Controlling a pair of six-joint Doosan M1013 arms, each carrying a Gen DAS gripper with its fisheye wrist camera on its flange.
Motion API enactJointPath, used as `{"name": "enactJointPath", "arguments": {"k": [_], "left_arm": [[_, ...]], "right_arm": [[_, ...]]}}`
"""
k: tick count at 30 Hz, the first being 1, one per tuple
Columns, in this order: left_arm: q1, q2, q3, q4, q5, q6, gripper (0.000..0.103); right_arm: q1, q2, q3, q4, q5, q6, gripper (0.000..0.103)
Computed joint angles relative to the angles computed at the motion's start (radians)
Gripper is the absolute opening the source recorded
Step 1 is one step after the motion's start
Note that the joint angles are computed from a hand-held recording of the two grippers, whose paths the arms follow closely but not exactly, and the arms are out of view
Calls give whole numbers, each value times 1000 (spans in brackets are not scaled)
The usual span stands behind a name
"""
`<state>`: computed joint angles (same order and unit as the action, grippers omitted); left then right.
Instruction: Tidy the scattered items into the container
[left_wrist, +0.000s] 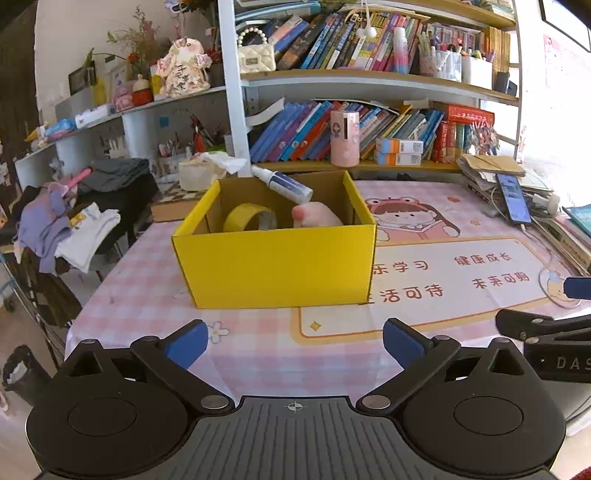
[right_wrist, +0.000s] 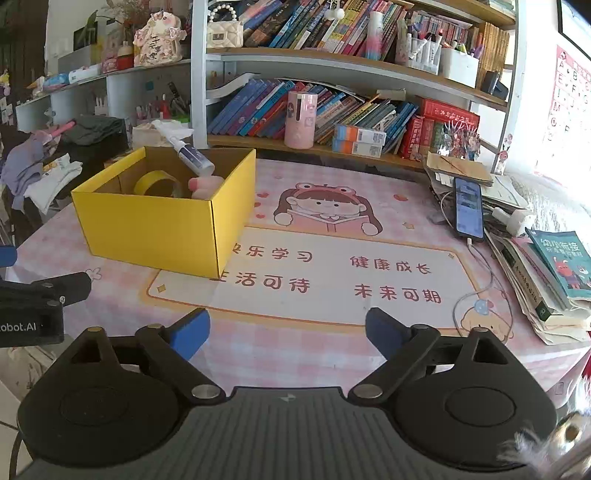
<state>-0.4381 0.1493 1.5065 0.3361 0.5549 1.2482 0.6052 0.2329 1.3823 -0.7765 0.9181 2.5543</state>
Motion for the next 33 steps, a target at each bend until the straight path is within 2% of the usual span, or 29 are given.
{"name": "enactJointPath", "arguments": {"k": [7, 14, 33], "left_arm": [[-4, -2, -4, -19, 11, 7, 102], [-6, 1, -10, -34, 27, 10, 103], [-16, -6, -4, -30, 59, 1, 103]], "right_arm": [[-2, -4, 3, 12, 5, -21, 101], [-8, -7, 6, 51, 19, -44, 101], [-8, -20, 24, 54, 9, -38, 103]]}}
